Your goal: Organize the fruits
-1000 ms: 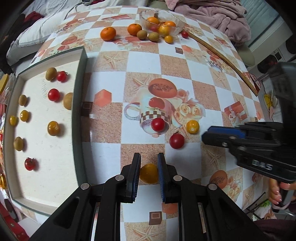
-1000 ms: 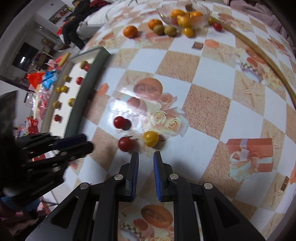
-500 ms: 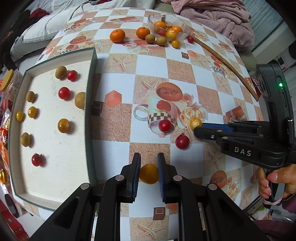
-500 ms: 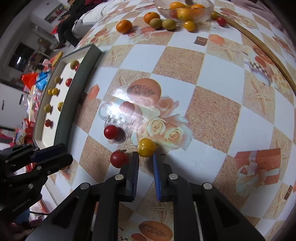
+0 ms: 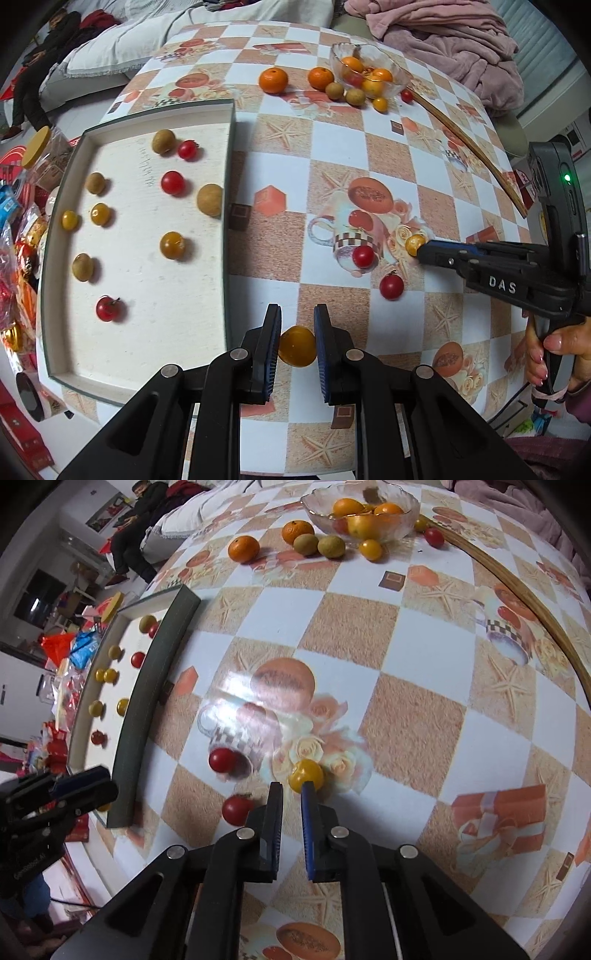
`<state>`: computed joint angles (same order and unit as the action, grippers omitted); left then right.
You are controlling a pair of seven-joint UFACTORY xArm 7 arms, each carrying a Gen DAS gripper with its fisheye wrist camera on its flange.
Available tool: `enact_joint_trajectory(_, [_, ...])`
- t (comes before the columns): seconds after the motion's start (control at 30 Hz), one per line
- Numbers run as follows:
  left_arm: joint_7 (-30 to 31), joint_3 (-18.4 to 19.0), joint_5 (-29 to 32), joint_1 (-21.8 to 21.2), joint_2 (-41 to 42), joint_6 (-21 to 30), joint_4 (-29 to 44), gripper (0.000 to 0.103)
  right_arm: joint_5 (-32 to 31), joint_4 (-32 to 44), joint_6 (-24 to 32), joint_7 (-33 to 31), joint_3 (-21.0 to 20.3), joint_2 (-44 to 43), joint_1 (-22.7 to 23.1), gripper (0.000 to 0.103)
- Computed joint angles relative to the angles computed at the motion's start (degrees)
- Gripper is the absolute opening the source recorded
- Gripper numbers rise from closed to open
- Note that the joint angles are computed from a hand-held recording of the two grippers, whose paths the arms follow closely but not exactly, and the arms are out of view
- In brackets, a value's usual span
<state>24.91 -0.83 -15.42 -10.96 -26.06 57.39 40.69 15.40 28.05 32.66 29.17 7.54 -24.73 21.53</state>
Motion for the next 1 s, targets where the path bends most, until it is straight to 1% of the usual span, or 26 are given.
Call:
enact_joint_trajectory(0.1, [-0.34,0.01,0.17,0.23,-0.28,-0.09,-0.25,0.019,-2.88,1.26,0.10,0.97,1.13,1.20,-1.24,0.013])
enact_joint_trajectory(0.17, [-0.52,0.05,0.12,0.27,-0.51,-0.12,-0.37,0.020,-4.89,1.98,0.82,2.16,1.67,1.75,-2.24,0.023])
enact_joint_trajectory(0.2, [-0.57,0.07,0.10,0.28,-0.64,-0.16,-0.39,0.019,-6.43,2.59,2.09,3.28,2.13,2.19,-3.08,0.038])
enact_joint_trajectory(0.23, [-0.55,0.13,0.01,0.26,-0.76,-0.22,-0.39,0.019,-6.50,2.56,2.54,3.34,1.82,2.45,-3.09,0.045])
enact_joint_trajectory(0.33, [-0.48,0.28,-0.20,0.23,-0.98,-0.50,-0.35,0.019,-4.53,1.80,2.22,1.90,0.43,3.02,-2.09,0.045])
enact_joint_trajectory(0.4, [-0.64,0.35,-0.17,0.37,-0.96,-0.61,-0.37,0.019,-5.54,1.90,1.85,2.32,1.17,3.31,-2.41,0.044])
enact_joint_trajectory(0.47, [-0.78,0.49,-0.15,0.54,-0.94,-0.48,-0.45,0.019,-6.92,2.30,2.32,3.66,1.86,3.55,-3.02,0.037])
enact_joint_trajectory(0.53, [-0.58,0.54,0.11,0.65,-0.93,-0.24,-0.70,0.019,-7.83,2.00,2.86,5.83,2.03,3.09,-3.87,0.018])
enact_joint_trajectory(0.63, [0.86,0.64,0.24,0.35,-1.43,0.48,-1.54,0.020,-4.36,0.49,1.42,3.96,-0.29,2.05,-2.74,0.018])
enact_joint_trajectory(0.77, [2.22,-0.40,1.62,-0.39,-3.40,-0.27,-4.19,0.020,-5.61,0.60,1.59,4.13,0.62,2.05,-3.17,0.019])
enact_joint_trajectory(0.87, [2.09,-1.70,2.84,-1.21,-4.51,-1.53,-6.65,0.020,-5.89,0.17,1.38,4.23,0.72,1.54,-3.20,0.020])
enact_joint_trajectory(1.0, [1.77,-3.29,4.97,-2.55,-5.43,-3.03,-9.97,0.020,-8.22,0.97,1.24,4.29,1.62,2.52,-3.66,0.023])
